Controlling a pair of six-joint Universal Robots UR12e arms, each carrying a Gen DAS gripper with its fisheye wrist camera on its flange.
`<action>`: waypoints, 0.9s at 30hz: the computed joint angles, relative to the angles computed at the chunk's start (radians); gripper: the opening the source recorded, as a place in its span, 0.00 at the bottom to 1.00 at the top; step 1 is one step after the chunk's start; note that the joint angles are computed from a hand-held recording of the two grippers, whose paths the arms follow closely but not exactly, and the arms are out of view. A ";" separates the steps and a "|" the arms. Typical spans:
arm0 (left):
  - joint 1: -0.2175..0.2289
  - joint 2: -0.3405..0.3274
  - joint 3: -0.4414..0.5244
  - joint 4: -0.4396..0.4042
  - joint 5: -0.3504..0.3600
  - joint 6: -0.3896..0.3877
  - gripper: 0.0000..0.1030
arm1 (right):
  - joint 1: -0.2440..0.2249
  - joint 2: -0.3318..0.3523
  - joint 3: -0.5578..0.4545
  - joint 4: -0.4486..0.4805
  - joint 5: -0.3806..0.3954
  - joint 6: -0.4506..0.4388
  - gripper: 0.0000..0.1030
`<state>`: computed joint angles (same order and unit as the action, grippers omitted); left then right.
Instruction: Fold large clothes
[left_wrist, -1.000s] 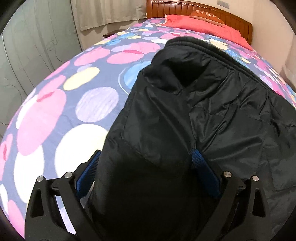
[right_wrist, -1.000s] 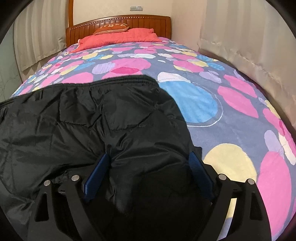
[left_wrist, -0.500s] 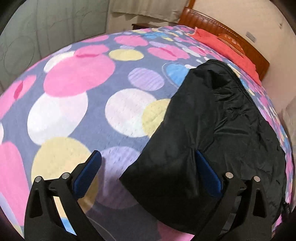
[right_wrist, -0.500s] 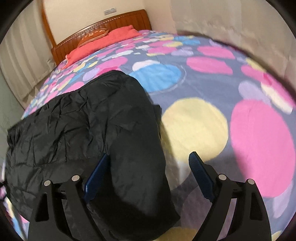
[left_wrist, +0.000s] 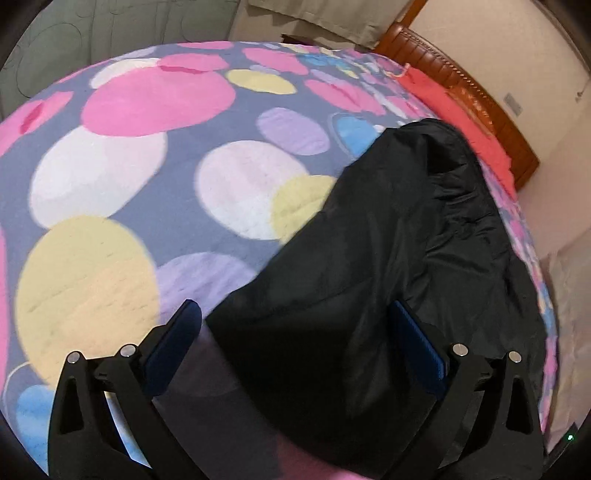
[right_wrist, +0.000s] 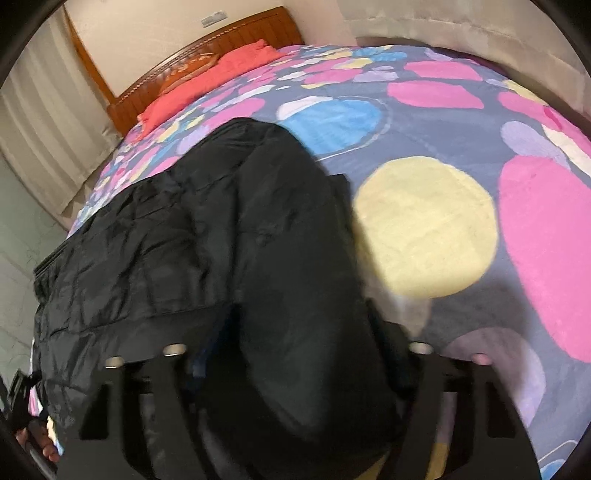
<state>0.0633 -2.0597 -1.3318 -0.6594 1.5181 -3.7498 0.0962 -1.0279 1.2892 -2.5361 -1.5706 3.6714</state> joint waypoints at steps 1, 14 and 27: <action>0.004 -0.003 -0.001 0.017 -0.025 -0.005 0.97 | 0.003 0.001 -0.002 0.001 -0.006 0.002 0.55; 0.008 0.029 -0.044 0.116 -0.104 0.052 0.21 | 0.014 -0.034 0.044 -0.063 0.001 -0.016 0.24; 0.052 0.219 -0.293 0.145 -0.188 0.073 0.20 | 0.020 -0.204 0.284 -0.116 0.051 -0.020 0.23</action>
